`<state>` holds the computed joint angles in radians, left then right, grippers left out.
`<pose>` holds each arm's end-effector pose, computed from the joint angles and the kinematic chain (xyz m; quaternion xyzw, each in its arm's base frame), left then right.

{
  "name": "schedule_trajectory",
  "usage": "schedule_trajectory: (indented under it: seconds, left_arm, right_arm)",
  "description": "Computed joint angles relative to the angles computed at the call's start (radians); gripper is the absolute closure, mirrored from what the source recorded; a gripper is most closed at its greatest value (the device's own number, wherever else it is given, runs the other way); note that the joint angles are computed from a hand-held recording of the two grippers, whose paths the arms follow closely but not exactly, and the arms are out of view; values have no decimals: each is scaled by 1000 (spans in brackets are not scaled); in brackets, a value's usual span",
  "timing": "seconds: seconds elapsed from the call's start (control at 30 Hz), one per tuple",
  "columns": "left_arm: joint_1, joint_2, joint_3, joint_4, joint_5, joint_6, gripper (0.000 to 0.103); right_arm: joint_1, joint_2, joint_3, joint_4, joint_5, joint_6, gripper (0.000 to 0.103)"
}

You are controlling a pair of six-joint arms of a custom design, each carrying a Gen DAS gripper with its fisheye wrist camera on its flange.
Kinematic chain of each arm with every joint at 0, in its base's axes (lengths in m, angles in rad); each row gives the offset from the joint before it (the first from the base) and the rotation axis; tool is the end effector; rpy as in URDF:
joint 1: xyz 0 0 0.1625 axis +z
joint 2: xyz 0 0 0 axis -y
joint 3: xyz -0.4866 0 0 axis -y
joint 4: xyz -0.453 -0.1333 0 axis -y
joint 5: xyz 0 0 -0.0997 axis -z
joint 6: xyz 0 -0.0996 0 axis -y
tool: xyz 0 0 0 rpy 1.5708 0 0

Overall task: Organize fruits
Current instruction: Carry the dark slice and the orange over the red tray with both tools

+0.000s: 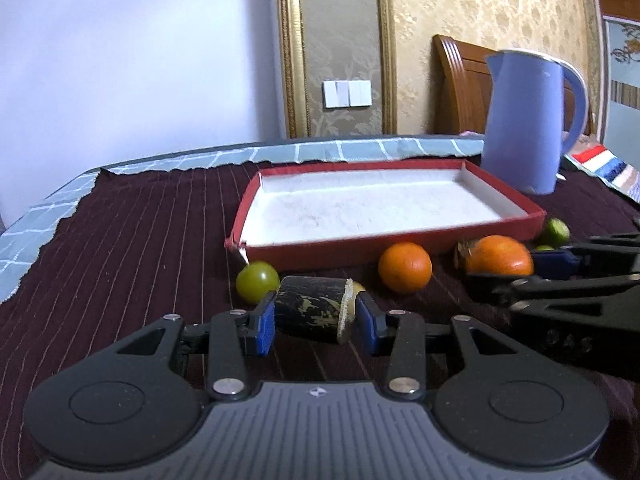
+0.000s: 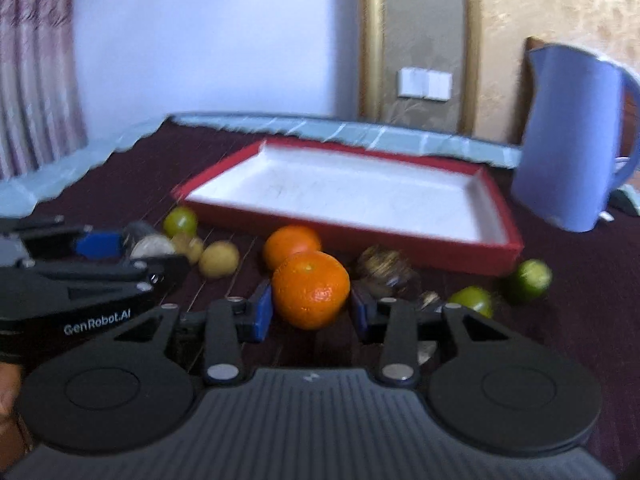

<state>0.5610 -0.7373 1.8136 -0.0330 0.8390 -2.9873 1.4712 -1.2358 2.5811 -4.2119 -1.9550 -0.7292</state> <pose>-0.3394 -0.4493 -0.0233 0.4177 0.8043 -0.3648 0.2133 0.0580 -0.3849 0.2514 0.1328 -0.7799 0.4810 0.3779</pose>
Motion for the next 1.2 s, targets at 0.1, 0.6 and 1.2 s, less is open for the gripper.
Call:
schedule_trajectory:
  seconds: [0.1, 0.6, 1.2]
  left_arm:
    - [0, 19, -37, 17, -20, -12, 62]
    - [4, 106, -193, 98, -24, -29, 62]
    - [11, 194, -322, 154, -63, 1, 62]
  right_arm:
    - [-4, -16, -7, -31, -16, 23, 65]
    - [-23, -70, -78, -3, -30, 55, 65]
    - [-44, -67, -173, 88, -58, 32, 65]
